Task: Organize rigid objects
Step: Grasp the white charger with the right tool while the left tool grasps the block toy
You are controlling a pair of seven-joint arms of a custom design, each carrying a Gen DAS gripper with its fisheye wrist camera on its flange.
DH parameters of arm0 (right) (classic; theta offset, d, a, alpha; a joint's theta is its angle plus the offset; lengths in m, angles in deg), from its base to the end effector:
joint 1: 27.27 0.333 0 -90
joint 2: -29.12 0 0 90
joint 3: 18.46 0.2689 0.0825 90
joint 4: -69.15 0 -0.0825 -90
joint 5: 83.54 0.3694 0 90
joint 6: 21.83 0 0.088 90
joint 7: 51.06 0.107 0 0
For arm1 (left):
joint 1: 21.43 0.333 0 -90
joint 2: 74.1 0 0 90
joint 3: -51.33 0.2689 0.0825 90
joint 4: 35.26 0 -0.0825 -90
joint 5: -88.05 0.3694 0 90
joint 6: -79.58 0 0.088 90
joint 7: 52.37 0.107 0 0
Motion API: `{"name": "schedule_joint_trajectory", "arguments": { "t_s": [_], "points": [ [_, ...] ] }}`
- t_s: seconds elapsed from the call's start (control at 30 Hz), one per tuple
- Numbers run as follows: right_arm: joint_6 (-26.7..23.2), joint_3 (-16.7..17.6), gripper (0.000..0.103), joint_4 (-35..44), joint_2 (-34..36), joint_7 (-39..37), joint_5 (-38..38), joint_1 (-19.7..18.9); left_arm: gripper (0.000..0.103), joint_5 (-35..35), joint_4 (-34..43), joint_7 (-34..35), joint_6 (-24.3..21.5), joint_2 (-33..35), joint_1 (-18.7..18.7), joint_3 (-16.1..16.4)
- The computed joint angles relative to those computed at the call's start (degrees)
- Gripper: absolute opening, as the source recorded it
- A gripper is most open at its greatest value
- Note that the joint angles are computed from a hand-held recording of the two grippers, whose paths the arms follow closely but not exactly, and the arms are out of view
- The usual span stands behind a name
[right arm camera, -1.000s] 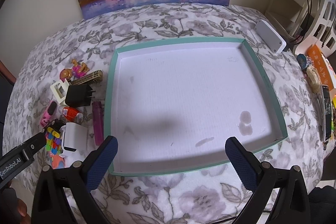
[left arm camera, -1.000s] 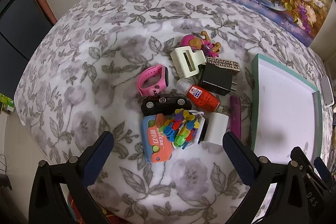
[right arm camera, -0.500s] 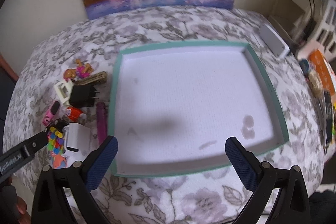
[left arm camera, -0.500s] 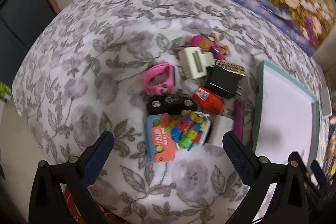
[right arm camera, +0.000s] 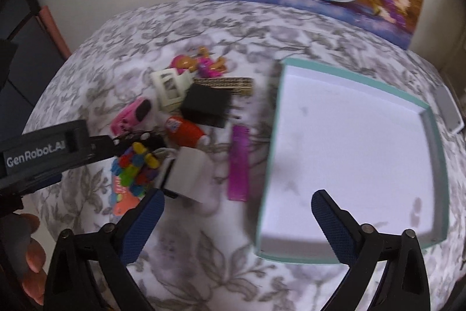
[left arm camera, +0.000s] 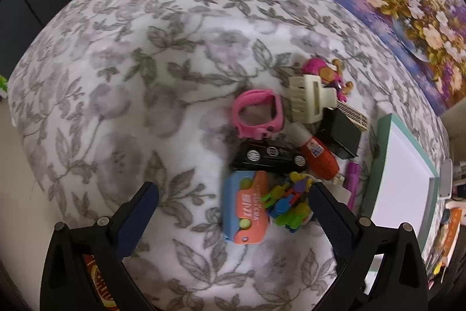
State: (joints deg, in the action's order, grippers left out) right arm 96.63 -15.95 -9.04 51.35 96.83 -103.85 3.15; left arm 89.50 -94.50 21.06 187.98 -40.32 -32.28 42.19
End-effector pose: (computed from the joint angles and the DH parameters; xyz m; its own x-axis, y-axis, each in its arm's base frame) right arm 0.5779 0.3469 0.4936 -0.3007 -0.9514 -0.0670 -0.8533 0.2997 -0.4267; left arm 0.6726 -0.2073 0.4971 -0.0422 -0.9896 0.1376 -0.9704 0.0079 -0.2412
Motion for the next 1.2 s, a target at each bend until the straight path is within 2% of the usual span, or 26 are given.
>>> {"name": "schedule_joint_trajectory", "arguments": {
  "t_s": [0.13,0.2,0.27,0.4,0.73,0.8,1.0,1.2],
  "points": [
    [0.6,0.2,0.090,2.9,2.4,-2.5,0.3,0.3,0.098,-1.0,2.7,1.2,-1.4,1.9,0.0,-0.5],
    [1.4,0.3,0.086,3.7,3.3,-3.9,1.2,0.1,0.089,-1.8,3.9,1.8,-2.2,2.9,0.2,-0.8],
    [2.7,0.6,0.081,3.8,3.9,-5.4,3.1,-0.4,0.086,-2.9,5.4,2.2,-3.4,4.0,0.5,-1.1],
    [2.8,0.0,0.068,4.6,5.0,-5.8,4.3,-0.2,0.082,-4.1,5.3,2.4,-3.2,4.0,0.8,-1.2],
    [7.7,-0.1,0.054,2.6,5.0,-6.1,7.6,-1.2,0.076,-5.2,5.9,5.3,-3.4,4.2,0.4,-1.8],
    [8.5,-0.2,0.046,2.1,4.7,-5.9,7.8,-1.4,0.064,-5.6,7.0,6.0,-4.1,5.0,0.3,-2.0],
    [7.8,-0.2,0.044,2.9,5.3,-6.1,7.9,-1.4,0.053,-7.4,9.3,6.6,-6.4,6.8,0.3,-2.6],
    [8.0,-0.3,0.039,3.1,6.2,-6.5,8.8,-1.9,0.051,-8.9,10.7,6.2,-7.0,8.1,0.5,-2.8]
  ]
}}
